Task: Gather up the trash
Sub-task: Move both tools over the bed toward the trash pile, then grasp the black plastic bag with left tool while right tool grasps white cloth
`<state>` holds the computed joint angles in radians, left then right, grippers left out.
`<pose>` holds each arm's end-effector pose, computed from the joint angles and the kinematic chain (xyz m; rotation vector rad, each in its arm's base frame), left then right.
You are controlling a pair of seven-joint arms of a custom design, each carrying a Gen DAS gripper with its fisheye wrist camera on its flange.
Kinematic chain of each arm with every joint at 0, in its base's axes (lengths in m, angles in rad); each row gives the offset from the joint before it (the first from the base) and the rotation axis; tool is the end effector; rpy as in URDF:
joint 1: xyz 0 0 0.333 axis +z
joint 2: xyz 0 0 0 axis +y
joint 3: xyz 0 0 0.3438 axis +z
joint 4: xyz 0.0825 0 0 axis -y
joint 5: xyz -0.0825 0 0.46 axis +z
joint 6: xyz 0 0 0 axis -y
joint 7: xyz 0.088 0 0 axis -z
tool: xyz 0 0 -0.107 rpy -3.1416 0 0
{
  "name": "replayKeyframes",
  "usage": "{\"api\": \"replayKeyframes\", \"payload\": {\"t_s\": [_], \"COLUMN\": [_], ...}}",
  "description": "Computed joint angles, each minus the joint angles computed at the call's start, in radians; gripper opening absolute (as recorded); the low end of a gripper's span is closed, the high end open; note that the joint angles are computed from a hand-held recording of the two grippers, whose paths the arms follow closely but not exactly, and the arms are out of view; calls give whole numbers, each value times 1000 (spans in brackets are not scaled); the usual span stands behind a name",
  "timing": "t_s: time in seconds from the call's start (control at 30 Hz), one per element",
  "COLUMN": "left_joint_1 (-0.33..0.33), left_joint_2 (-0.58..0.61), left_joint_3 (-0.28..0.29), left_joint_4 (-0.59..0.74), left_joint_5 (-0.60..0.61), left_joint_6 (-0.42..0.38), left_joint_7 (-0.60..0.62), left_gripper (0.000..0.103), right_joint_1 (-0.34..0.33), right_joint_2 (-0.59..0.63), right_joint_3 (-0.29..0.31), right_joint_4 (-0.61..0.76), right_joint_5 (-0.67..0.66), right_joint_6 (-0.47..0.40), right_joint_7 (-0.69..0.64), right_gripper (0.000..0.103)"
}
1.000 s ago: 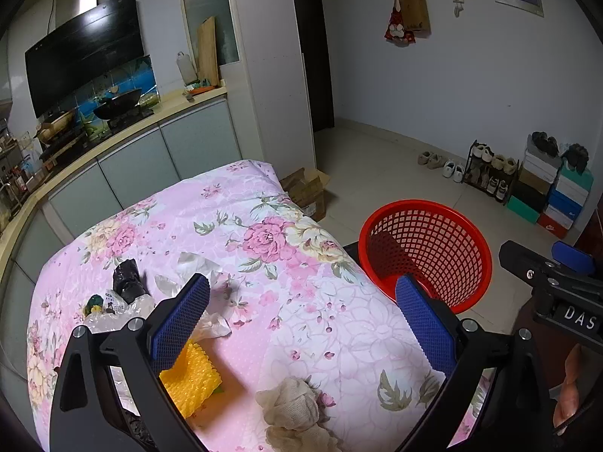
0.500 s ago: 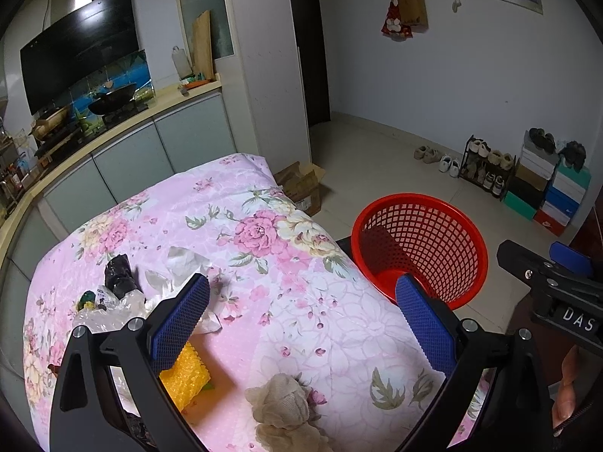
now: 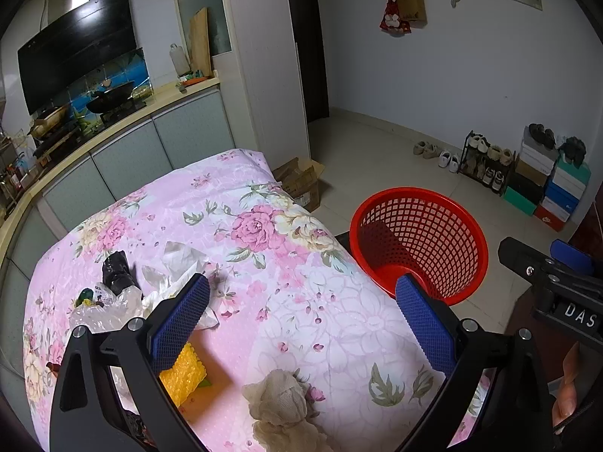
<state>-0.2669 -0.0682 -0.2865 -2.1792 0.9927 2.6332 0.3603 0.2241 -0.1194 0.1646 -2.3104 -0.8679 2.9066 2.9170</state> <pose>0.5155 -0.3452 0.4552 -1.6010 1.7975 -0.6690 0.5257 0.2669 0.4416 -1.5442 1.8348 -0.5658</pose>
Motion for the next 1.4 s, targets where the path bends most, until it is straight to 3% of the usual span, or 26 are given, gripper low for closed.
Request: {"api": "replayKeyframes", "payload": {"t_s": [0.47, 0.63, 1.07, 1.27, 1.4], "left_joint_1": [28, 52, 136, 145, 157], "left_joint_2": [-62, -104, -345, -449, -461], "left_joint_3": [2, -3, -25, -17, -23], "left_joint_4": [-76, -124, -362, -476, -512], "left_joint_5": [-79, -115, -262, -402, -465], "left_joint_6": [-26, -34, -69, -46, -6], "left_joint_7": [9, 17, 36, 106, 143], "left_gripper": [96, 96, 96, 96, 96], "right_joint_1": [29, 59, 170, 224, 245], "right_joint_2": [18, 38, 104, 127, 147], "right_joint_3": [-3, -7, -10, 6, 16], "right_joint_4": [1, 8, 40, 57, 81], "right_joint_5": [85, 164, 481, 810, 900], "right_joint_6": [32, 46, 74, 74, 50], "right_joint_7": [-122, -223, -622, -977, -1087], "right_gripper": [96, 96, 96, 96, 96]}}
